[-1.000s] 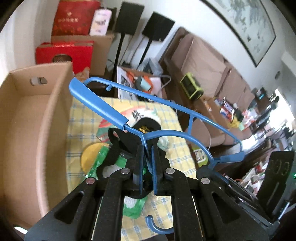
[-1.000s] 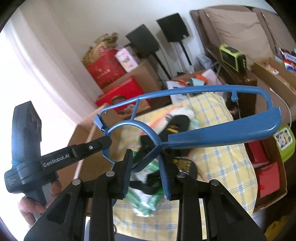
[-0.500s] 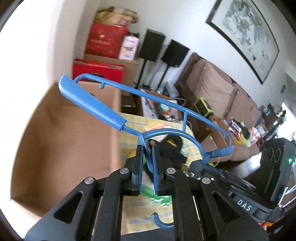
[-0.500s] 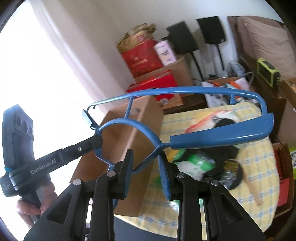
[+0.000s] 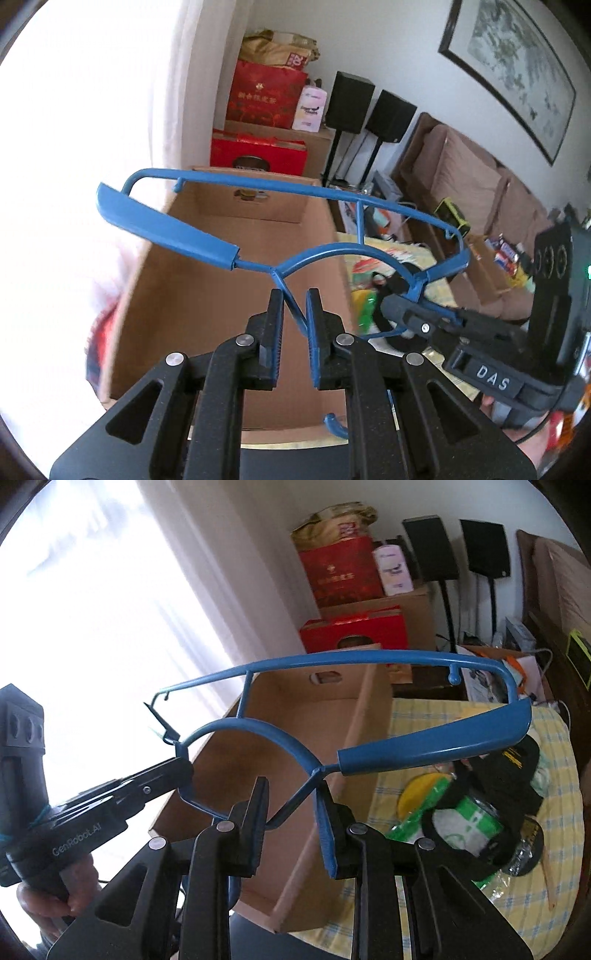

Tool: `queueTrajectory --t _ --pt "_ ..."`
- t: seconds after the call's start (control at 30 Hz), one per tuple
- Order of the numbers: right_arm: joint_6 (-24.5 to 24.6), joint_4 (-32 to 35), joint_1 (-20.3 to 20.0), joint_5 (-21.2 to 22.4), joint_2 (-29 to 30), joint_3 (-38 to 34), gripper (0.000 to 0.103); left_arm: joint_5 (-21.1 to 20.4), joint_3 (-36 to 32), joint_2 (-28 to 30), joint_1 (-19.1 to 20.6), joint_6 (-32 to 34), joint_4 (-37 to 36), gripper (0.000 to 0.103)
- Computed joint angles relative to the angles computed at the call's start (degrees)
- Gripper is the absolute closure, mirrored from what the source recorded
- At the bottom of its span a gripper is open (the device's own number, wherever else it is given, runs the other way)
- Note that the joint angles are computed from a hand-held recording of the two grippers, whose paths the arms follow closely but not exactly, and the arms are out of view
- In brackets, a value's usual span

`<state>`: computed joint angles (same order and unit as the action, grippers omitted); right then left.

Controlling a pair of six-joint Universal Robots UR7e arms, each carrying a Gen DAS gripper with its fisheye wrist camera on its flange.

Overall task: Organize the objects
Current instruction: 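Lift the blue hanger with both grippers and carry it over the cardboard box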

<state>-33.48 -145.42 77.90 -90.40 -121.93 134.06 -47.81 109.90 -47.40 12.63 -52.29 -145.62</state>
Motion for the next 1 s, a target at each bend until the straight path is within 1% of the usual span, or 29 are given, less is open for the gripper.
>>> queueTrajectory --t 0.07,0.13,0.33,0.5,0.7,0.83,1.0 --pt "0.0 -1.4 1.3 -1.6 1.1 0.3 0.079 0.4 0.8 -0.7 -0.3 0.1 1.0 0.091" --pt "-0.3 -3.9 3.4 -4.3 2.6 0.9 0.08 0.8 1.7 -1.3 -0.4 0.0 1.7 0.091" --pt "-0.5 -10.0 7.9 -10.4 6.7 2.5 0.081 2.9 2.9 -2.2 -1.0 -1.9 6.0 0.09" --pt "-0.2 -12.7 8.9 -12.1 9.3 2.8 0.082 3.3 3.3 -2.7 -0.5 -2.2 7.4 0.09" --pt "-0.8 -14.6 10.1 -13.9 12.4 2.2 0.082 3.3 3.7 -2.6 0.9 -1.6 6.5 0.09" --pt "-1.9 -15.6 11.2 -16.0 15.3 0.8 0.083 2.6 4.2 -2.5 1.9 -1.7 5.3 0.089" --pt "-1.8 -14.8 11.4 -17.0 18.9 -1.9 0.083 0.5 4.7 -2.3 3.6 -2.9 3.3 0.087"
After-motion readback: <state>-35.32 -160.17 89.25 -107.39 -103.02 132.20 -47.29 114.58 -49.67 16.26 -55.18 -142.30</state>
